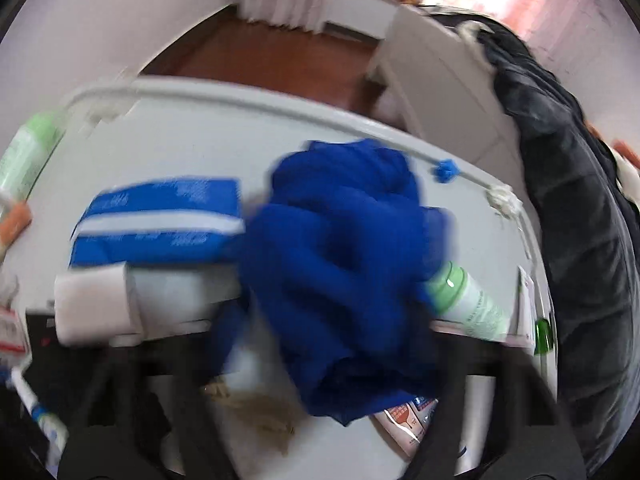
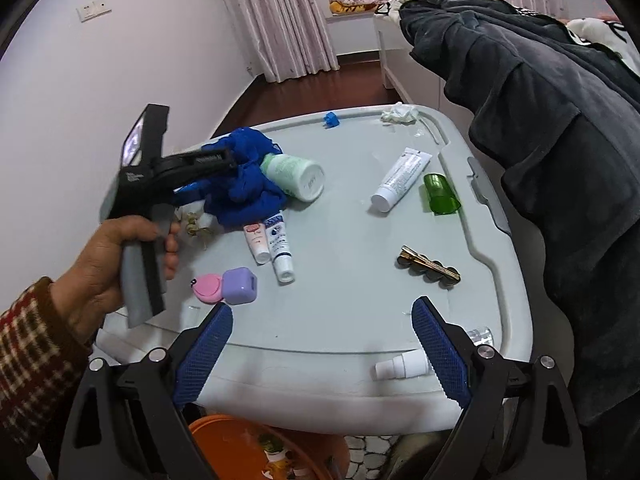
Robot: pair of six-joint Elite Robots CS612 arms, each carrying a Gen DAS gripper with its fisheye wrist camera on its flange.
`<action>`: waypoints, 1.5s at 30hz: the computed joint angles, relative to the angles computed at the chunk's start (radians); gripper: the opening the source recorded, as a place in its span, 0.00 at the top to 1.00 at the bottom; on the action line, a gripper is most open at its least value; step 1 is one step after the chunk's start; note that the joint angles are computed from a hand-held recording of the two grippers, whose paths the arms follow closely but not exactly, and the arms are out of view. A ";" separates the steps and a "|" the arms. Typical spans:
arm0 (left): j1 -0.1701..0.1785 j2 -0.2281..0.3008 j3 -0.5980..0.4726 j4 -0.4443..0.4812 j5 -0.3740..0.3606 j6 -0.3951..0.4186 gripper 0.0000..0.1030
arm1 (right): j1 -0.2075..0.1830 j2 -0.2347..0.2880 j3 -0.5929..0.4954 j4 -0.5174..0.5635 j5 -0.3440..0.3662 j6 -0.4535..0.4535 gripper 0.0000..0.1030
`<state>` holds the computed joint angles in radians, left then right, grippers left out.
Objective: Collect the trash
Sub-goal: 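Grasp the blue bath pouf with the left tool while the right tool grasps the green-capped lotion bottle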
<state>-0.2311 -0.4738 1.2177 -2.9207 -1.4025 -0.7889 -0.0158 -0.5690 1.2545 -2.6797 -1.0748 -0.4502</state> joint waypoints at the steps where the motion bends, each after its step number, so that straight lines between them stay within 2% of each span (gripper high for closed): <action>1: -0.009 -0.008 0.012 -0.016 0.038 0.042 0.84 | 0.000 -0.002 0.002 -0.002 0.006 -0.001 0.13; 4: -0.022 -0.035 0.051 -0.054 0.101 0.108 0.93 | 0.000 -0.004 0.004 -0.007 0.019 -0.008 0.13; 10: -0.041 -0.124 0.210 -0.246 0.164 0.132 0.93 | 0.005 -0.004 -0.006 -0.001 0.018 -0.017 0.13; 15: -0.060 -0.179 0.298 -0.366 0.204 0.167 0.94 | 0.023 0.001 -0.040 0.065 0.029 -0.066 0.13; 19: -0.073 -0.214 0.356 -0.434 0.211 0.197 0.94 | 0.053 0.037 -0.112 0.065 0.011 -0.147 0.13; 22: -0.080 -0.230 0.393 -0.475 0.208 0.193 0.94 | 0.080 0.092 -0.197 0.061 -0.006 -0.236 0.13; 24: -0.085 -0.236 0.407 -0.488 0.209 0.200 0.94 | 0.100 0.141 -0.272 0.065 -0.024 -0.321 0.13; 26: -0.090 -0.241 0.421 -0.498 0.208 0.217 0.94 | 0.119 0.187 -0.353 0.115 -0.060 -0.401 0.15; 28: -0.091 -0.242 0.429 -0.505 0.198 0.229 0.94 | 0.134 0.230 -0.439 0.200 -0.087 -0.450 0.24; 29: -0.089 -0.242 0.432 -0.509 0.186 0.232 0.94 | 0.142 0.258 -0.499 0.277 -0.098 -0.473 0.25; 32: -0.086 -0.241 0.438 -0.515 0.168 0.236 0.94 | 0.156 0.315 -0.610 0.379 -0.130 -0.505 0.24; 34: -0.083 -0.239 0.438 -0.516 0.155 0.235 0.94 | 0.163 0.337 -0.650 0.404 -0.147 -0.517 0.27; 37: -0.080 -0.236 0.434 -0.510 0.136 0.235 0.94 | 0.173 0.384 -0.748 0.504 -0.184 -0.517 0.43; 40: -0.076 -0.232 0.430 -0.503 0.113 0.223 0.94 | 0.179 0.391 -0.756 0.506 -0.207 -0.511 0.52; 45: -0.076 -0.229 0.427 -0.496 0.103 0.217 0.94 | 0.169 0.353 -0.688 0.489 -0.145 -0.440 0.53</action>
